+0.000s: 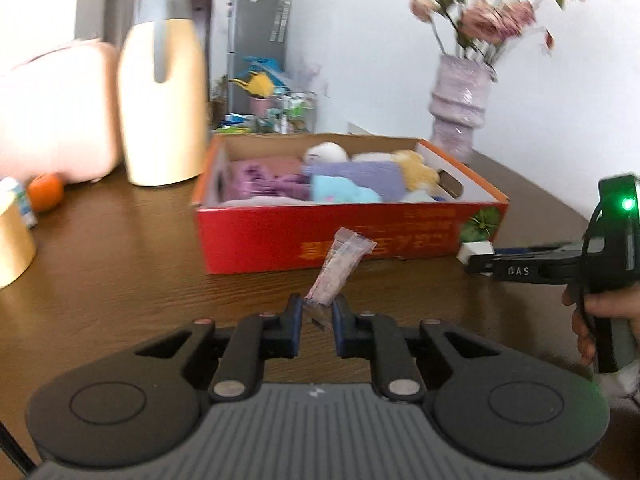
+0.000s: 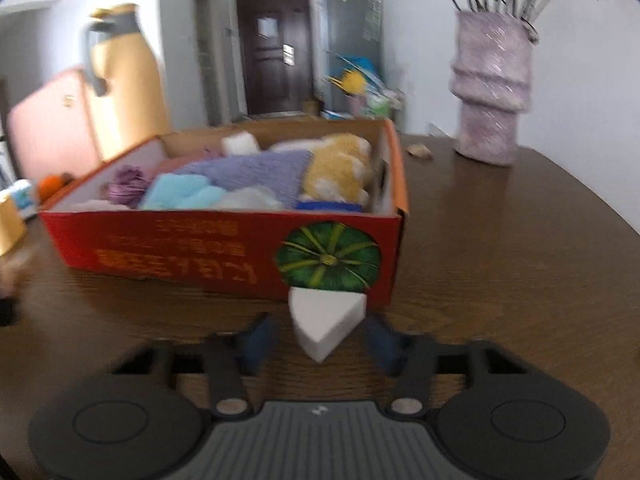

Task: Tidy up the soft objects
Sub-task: 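Grasp the pink packet with the left gripper while the right grasps the white sponge, then carry the packet and sponge into the box and open both grippers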

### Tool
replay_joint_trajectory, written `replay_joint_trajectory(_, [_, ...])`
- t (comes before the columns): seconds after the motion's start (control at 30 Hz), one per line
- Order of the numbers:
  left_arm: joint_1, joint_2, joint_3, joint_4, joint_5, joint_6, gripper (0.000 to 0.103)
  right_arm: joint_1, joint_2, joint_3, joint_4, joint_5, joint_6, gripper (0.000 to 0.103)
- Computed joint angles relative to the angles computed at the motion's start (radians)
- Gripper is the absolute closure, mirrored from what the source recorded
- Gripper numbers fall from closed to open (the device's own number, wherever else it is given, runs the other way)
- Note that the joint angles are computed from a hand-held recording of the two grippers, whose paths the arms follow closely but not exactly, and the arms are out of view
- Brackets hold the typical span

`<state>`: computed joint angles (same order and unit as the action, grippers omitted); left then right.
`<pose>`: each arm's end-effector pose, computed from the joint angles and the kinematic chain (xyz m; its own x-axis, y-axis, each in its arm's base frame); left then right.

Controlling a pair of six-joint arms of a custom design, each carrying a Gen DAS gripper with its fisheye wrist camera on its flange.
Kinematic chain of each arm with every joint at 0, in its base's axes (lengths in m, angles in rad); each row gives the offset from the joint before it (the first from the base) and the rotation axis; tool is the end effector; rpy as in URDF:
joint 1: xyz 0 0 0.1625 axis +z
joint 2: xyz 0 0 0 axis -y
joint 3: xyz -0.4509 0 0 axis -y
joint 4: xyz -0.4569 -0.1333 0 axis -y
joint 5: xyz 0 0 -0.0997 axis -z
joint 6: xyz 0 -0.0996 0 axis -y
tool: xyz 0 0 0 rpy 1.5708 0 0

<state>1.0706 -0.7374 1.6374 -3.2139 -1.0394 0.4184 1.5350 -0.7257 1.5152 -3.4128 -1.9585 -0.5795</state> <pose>-0.1981 -0.7456 0.1120 -0.6980 0.3654 -0.6159 0.6969 0.5447 -0.4666 0.0674 -0.7914 0.1783 -0.7740 0.0312 0.6324 -0.4854 0.6121 -0.6243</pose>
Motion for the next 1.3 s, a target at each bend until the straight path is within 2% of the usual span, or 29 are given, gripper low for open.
replay_joint_trajectory(0.2, [-0.004,-0.079,0.096,-0.063,0.002,-0.016,0.088,0.003,-0.039,0.079,-0.068,0.031,0.015,0.079])
replay_joint_trajectory(0.37, [-0.037,-0.143,0.220,-0.171,0.000,0.016,0.088,0.035,-0.130,0.278,-0.216,0.068,-0.033,0.079])
replay_joint_trajectory(0.57, [-0.082,-0.252,0.397,-0.233,-0.086,-0.075,0.087,0.079,-0.265,0.572,-0.384,0.150,-0.045,0.079])
replay_joint_trajectory(0.73, [-0.122,-0.302,0.475,-0.268,-0.080,-0.076,0.087,0.111,-0.308,0.679,-0.459,0.167,-0.071,0.079])
replay_joint_trajectory(0.93, [-0.136,-0.318,0.493,-0.292,-0.066,-0.087,0.087,0.123,-0.316,0.696,-0.474,0.196,-0.063,0.079])
replay_joint_trajectory(1.07, [-0.122,-0.295,0.445,-0.287,-0.062,-0.065,0.087,0.117,-0.316,0.656,-0.402,0.238,-0.043,0.079])
replay_joint_trajectory(1.2, [-0.087,-0.234,0.294,-0.220,-0.083,-0.013,0.087,0.114,-0.304,0.525,-0.242,0.309,-0.009,0.078])
replay_joint_trajectory(1.3, [-0.054,-0.169,0.126,-0.105,-0.092,-0.011,0.087,0.117,-0.259,0.365,-0.085,0.352,0.017,0.078])
